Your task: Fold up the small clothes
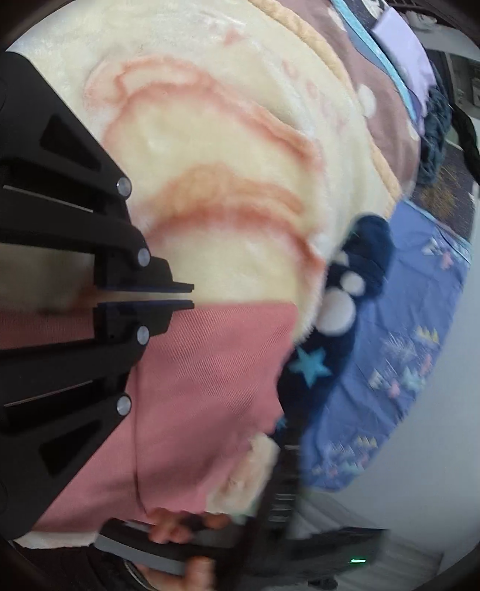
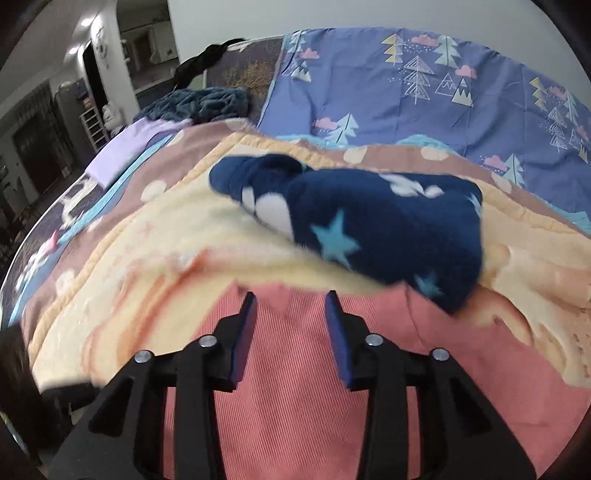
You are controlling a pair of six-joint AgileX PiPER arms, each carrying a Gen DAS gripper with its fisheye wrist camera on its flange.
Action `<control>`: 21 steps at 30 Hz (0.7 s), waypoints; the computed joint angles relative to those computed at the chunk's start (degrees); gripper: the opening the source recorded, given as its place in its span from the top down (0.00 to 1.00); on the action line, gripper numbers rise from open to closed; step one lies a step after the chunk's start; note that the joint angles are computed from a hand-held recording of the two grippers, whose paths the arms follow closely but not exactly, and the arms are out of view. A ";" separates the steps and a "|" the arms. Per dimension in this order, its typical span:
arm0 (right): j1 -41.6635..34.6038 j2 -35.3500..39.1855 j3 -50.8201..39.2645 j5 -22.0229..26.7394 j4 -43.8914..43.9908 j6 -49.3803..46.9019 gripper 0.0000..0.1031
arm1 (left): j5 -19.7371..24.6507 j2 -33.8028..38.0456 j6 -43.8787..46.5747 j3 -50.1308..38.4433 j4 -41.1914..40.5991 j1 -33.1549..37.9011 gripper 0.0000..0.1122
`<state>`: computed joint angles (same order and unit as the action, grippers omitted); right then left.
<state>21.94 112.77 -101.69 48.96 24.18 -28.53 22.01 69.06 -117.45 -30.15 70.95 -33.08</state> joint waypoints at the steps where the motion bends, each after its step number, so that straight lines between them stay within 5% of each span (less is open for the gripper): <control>1: -0.98 -1.66 2.61 0.62 0.78 -1.84 0.73 | -0.39 -0.24 -2.20 0.11 2.93 -0.77 0.98; 4: -2.14 -4.57 11.85 -1.10 -3.35 -0.96 0.74 | 0.61 5.29 4.44 -3.37 -2.05 -3.27 0.97; 8: -3.34 -3.03 21.72 -11.69 -1.02 -2.25 0.74 | -0.70 10.91 21.04 -7.49 -17.69 -1.04 0.96; 13: -4.47 -5.93 22.97 -8.90 -0.24 0.15 0.75 | 3.31 11.23 19.34 -8.19 -15.42 -3.85 0.95; 18: -22.63 -20.93 35.26 -5.24 22.14 -23.32 0.78 | 7.57 8.38 22.46 -10.39 -17.71 -5.60 0.94; 21: -38.62 -22.53 35.32 -1.39 27.43 -30.77 0.78 | 10.97 9.81 30.36 -17.45 -22.14 -7.79 0.84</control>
<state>-16.68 90.23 -66.37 47.57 51.61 -59.30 32.98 78.87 -87.09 -47.60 48.81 -40.88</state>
